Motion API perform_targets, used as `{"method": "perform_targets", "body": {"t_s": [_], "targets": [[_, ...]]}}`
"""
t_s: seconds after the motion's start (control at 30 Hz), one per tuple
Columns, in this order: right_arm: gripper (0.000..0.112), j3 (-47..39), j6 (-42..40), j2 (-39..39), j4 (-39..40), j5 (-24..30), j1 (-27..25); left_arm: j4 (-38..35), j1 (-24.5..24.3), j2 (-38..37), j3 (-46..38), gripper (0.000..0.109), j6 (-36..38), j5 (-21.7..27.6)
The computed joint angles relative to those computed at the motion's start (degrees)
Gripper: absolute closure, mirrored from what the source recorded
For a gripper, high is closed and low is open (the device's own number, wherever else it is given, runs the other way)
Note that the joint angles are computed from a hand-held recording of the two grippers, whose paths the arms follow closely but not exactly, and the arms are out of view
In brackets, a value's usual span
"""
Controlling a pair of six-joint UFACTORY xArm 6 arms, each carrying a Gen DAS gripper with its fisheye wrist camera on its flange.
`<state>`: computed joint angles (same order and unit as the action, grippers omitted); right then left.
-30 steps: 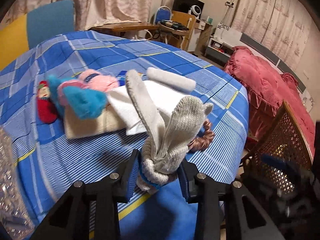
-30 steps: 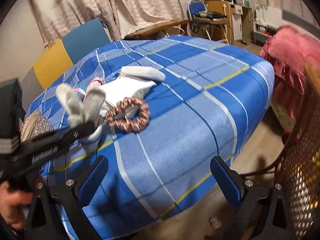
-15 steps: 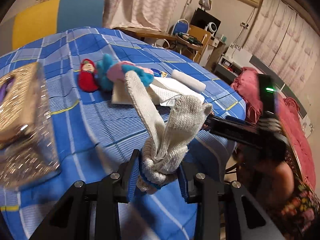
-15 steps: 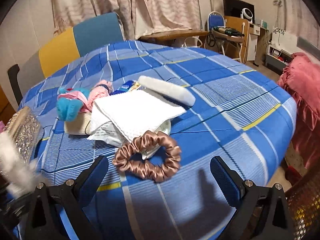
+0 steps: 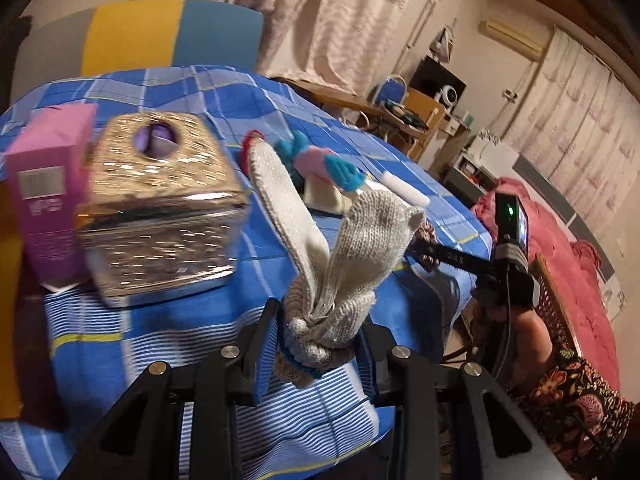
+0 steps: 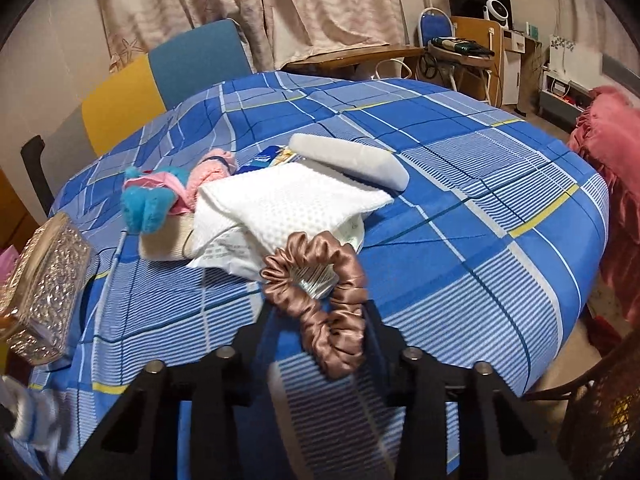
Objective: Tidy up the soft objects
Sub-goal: 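Grasp the brown satin scrunchie with the right gripper while the left gripper lifts the glove, then carry the glove into the gold tray and open the left gripper while the right carries the scrunchie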
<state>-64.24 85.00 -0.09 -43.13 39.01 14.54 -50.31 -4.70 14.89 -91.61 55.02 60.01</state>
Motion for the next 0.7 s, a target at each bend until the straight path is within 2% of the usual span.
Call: {"method": "perform_targets", "body": {"t_s": [0.1, 0.43, 0.7], "targets": [[0.086, 0.4, 0.2, -0.6, 0.4, 0.0, 0.9, -1.1, 1.6, -0.2, -0.4, 0.074, 0.0, 0.3], [0.094, -0.8, -0.6, -1.1, 2.3, 1.7, 4.9, -4.4, 8.6, 1.4, -4.7, 0.074, -1.5, 2.8], [0.099, -5.8, -3.0, 1.4, 3.0, 3.8, 8.2, -1.3, 13.9, 9.5, -17.0, 0.074, -8.3, 2.1]]}}
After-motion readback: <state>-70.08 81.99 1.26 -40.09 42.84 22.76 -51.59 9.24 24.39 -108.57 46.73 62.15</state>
